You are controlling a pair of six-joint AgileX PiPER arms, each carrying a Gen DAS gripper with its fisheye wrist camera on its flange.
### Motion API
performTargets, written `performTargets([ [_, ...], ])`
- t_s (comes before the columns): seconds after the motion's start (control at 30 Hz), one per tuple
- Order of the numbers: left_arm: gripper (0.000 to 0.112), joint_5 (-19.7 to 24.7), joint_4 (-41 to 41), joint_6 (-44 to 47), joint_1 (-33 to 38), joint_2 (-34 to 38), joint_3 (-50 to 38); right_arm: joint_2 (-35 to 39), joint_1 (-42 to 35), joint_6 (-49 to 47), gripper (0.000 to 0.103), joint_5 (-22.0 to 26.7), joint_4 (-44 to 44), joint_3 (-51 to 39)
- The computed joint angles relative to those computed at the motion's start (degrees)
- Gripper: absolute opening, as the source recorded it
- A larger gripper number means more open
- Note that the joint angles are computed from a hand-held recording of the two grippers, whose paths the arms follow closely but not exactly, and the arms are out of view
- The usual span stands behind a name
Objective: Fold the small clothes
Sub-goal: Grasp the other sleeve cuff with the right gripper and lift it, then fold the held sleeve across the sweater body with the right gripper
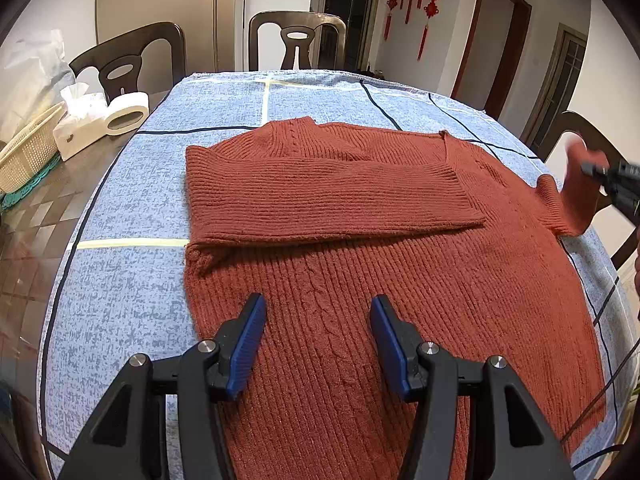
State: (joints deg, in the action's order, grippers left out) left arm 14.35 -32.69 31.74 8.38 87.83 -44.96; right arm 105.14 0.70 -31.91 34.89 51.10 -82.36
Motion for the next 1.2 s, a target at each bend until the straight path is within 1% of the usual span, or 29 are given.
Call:
performTargets([
  [0.13,0.057,1.4,-1.7,1.3,0.8,-0.4,-0.4,3.5,6.9,0.7,0.005,2.8,-2.1,-5.5],
  [0.23,0.057,4.6,-5.5,4.2,2.8,-0.9,-1.2,7.6,11.7,0.5,0.005,4.2,-3.8,-9.2],
  [0.33,0.057,7.7,-8.7,7.1,4.9,-2.1,-2.0,13.3,14.9,-0.8,0.006,8.2,-4.9,-12.7],
  [0.37,0.057,8.4,-8.9,7.4,5.3,-2.5,-2.3,14.6,15.6,0.2,0.009,9.4,-6.4,-14.1],
  [0.4,0.057,9.0,-9.0,7.5,5.7,-2.9,-2.7,15.3,16.3,0.5,0.016,10.2,-7.6,-14.0],
  [0.43,0.057,9.9,-9.0,7.6,6.2,-3.4,-3.1,15.0,16.6,-1.0,0.019,10.1,-6.7,-12.8],
  [0.47,0.057,11.0,-9.5,8.1,6.7,-3.8,-3.7,13.7,16.5,-4.9,0.026,9.8,-4.2,-10.1],
  [0.5,0.057,12.1,-10.1,8.6,7.1,-4.0,-4.5,12.4,16.3,-7.4,0.037,9.9,-2.5,-8.2],
  [0.53,0.057,13.1,-10.7,9.3,7.4,-4.0,-5.3,11.3,15.9,-9.6,0.04,10.4,-1.0,-6.7],
  [0.57,0.057,13.9,-11.3,9.7,7.3,-3.7,-6.2,9.6,15.1,-13.2,0.041,11.1,1.5,-4.2],
  [0.63,0.057,15.6,-11.9,9.8,6.4,-2.3,-8.7,7.9,14.1,-15.6,0.041,11.4,2.8,-2.5],
  [0.7,0.057,17.0,-11.7,8.8,4.6,0.4,-12.0,5.3,13.1,-17.9,0.041,9.1,3.5,1.0],
  [0.8,0.057,17.3,-10.1,6.8,0.6,4.9,-16.2,2.8,11.5,-19.3,0.041,5.8,3.6,5.1],
  [0.9,0.057,19.6,-7.7,3.4,-2.6,12.1,-23.2,2.3,9.9,-19.8,0.041,4.8,4.4,7.0],
  [0.93,0.057,19.9,-6.5,1.9,-3.4,13.3,-24.4,2.0,9.3,-20.4,0.041,4.9,4.7,7.7],
  [0.97,0.055,20.5,-5.7,0.8,-4.0,15.0,-25.9,1.7,8.8,-21.0,0.041,4.8,5.1,8.6],
  [1.0,0.051,21.3,-6.0,0.7,-4.3,16.7,-27.4,1.6,8.4,-21.3,0.041,4.4,5.0,9.3],
  [1.03,0.036,22.8,-6.1,0.4,-4.5,18.7,-29.1,1.7,8.2,-20.8,0.041,4.2,4.3,9.4],
  [1.07,0.027,23.1,-5.3,-0.3,-4.9,19.8,-30.1,2.0,8.1,-19.8,0.041,3.9,3.2,9.4],
  [1.1,0.023,22.3,-4.9,-0.4,-5.3,19.7,-29.9,2.5,8.1,-18.6,0.041,3.3,2.1,9.4],
  [1.13,0.008,22.4,-5.4,0.6,-5.3,19.4,-30.1,2.8,7.9,-18.3,0.041,3.2,2.0,9.4],
  [1.17,0.006,23.4,-7.4,2.6,-4.9,19.2,-30.5,3.0,7.4,-19.8,0.041,3.6,3.6,9.6],
  [1.2,0.006,23.2,-9.8,4.9,-4.6,18.3,-29.9,3.0,7.1,-20.0,0.041,3.9,4.0,9.6],
])
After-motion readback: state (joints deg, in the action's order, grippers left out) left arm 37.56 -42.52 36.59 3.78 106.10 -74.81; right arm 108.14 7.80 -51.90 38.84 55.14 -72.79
